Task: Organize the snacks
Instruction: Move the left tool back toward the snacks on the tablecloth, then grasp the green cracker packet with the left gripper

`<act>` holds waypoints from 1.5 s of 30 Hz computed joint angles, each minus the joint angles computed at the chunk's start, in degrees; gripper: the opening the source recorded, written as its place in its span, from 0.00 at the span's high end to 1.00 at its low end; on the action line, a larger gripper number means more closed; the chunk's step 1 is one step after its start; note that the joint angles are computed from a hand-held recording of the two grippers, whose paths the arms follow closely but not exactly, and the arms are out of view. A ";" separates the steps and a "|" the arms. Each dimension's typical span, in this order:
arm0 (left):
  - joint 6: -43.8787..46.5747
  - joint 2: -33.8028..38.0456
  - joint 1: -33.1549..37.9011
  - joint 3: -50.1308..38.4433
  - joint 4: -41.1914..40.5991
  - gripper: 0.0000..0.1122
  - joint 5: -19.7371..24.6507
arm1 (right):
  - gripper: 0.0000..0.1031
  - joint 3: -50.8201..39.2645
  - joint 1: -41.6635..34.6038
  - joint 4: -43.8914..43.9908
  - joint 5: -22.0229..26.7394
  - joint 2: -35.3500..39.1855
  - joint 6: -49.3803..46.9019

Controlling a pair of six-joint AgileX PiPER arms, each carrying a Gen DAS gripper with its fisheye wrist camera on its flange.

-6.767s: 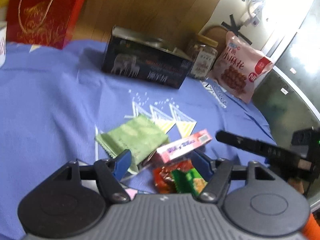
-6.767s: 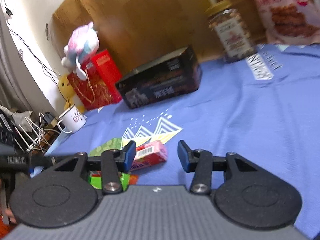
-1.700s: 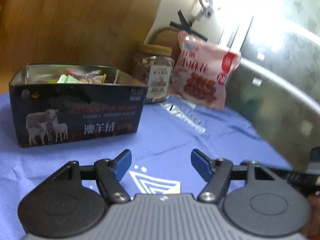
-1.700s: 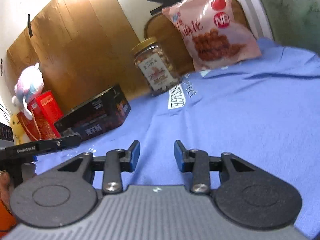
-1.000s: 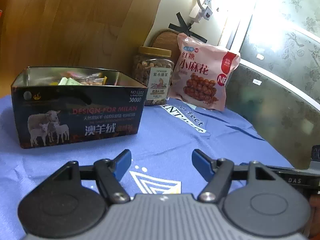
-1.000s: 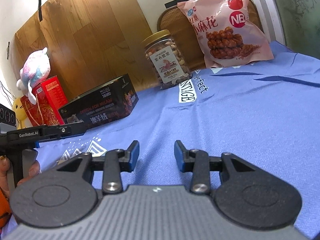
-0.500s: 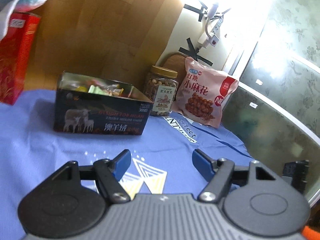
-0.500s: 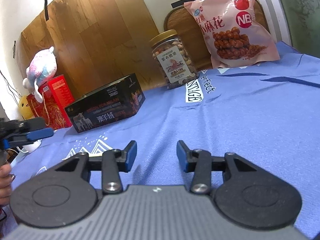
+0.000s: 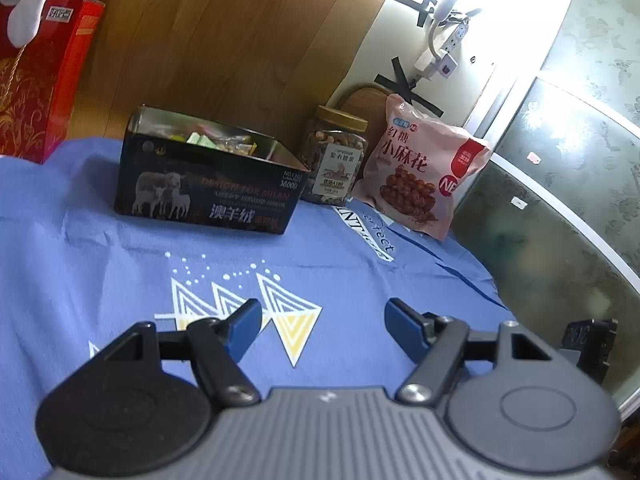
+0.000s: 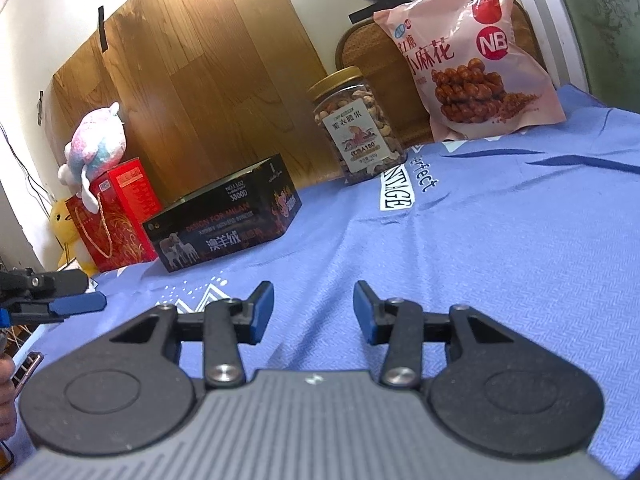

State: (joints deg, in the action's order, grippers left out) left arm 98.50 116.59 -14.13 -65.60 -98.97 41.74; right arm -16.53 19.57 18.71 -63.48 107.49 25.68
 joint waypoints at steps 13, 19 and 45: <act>-1.86 -0.67 -1.03 -0.23 0.32 0.38 -3.52 | 0.55 -0.56 0.52 0.99 1.23 -0.24 -0.72; -2.29 -1.95 0.30 1.32 0.42 0.38 -2.43 | 0.55 -0.39 0.61 1.30 0.67 0.05 -0.55; -1.85 0.13 5.14 7.33 10.59 0.73 4.68 | 0.55 -10.04 20.43 1.90 22.17 -3.96 -17.90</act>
